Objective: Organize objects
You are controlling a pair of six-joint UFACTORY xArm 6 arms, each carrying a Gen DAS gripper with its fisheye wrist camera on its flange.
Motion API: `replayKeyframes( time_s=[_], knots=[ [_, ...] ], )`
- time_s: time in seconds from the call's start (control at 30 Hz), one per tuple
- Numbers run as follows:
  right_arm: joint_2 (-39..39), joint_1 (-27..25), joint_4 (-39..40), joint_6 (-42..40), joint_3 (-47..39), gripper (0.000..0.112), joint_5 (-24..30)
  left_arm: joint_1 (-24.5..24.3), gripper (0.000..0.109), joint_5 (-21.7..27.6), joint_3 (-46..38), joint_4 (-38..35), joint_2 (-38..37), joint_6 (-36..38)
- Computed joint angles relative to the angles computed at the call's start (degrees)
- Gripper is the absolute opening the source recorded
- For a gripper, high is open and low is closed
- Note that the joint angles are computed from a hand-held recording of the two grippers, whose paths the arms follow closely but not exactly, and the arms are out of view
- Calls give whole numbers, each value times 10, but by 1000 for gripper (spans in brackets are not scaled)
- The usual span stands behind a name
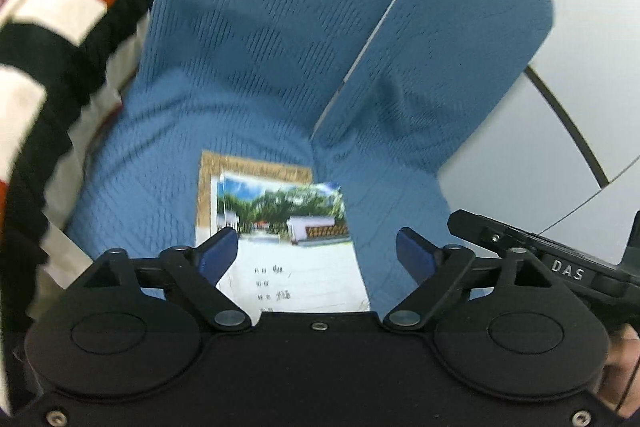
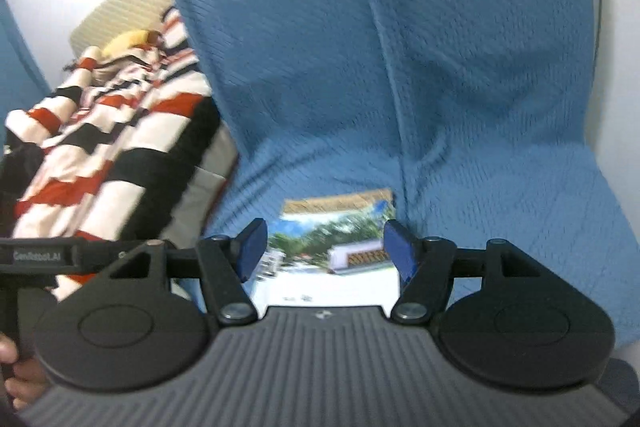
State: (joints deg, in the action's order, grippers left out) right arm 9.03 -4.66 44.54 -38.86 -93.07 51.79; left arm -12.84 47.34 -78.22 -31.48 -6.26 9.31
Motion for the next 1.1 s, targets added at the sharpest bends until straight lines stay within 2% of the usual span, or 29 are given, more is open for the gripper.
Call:
replayKeyframes(
  time_s=[0.3, 0.53, 0.67, 0.97, 1.03, 1.1],
  knots=[
    [-89, -19, 10, -9, 54, 67, 42, -11, 96, 2, 30, 50, -87, -23],
    [-147, -38, -15, 16, 116, 67, 74, -8, 98, 31, 67, 78, -139, -50],
    [-177, -42, -17, 0, 143, 67, 70, -6, 101, 46, 80, 119, -162, -64],
    [-215, -41, -57, 45, 175, 67, 60, -12, 102, 68, 109, 113, -192, -89],
    [-217, -44, -62, 50, 175, 71, 65, -13, 102, 66, 115, 111, -198, -91],
    [-218, -41, -72, 50, 177, 85, 59, -17, 102, 66, 118, 120, -202, -96]
  ],
)
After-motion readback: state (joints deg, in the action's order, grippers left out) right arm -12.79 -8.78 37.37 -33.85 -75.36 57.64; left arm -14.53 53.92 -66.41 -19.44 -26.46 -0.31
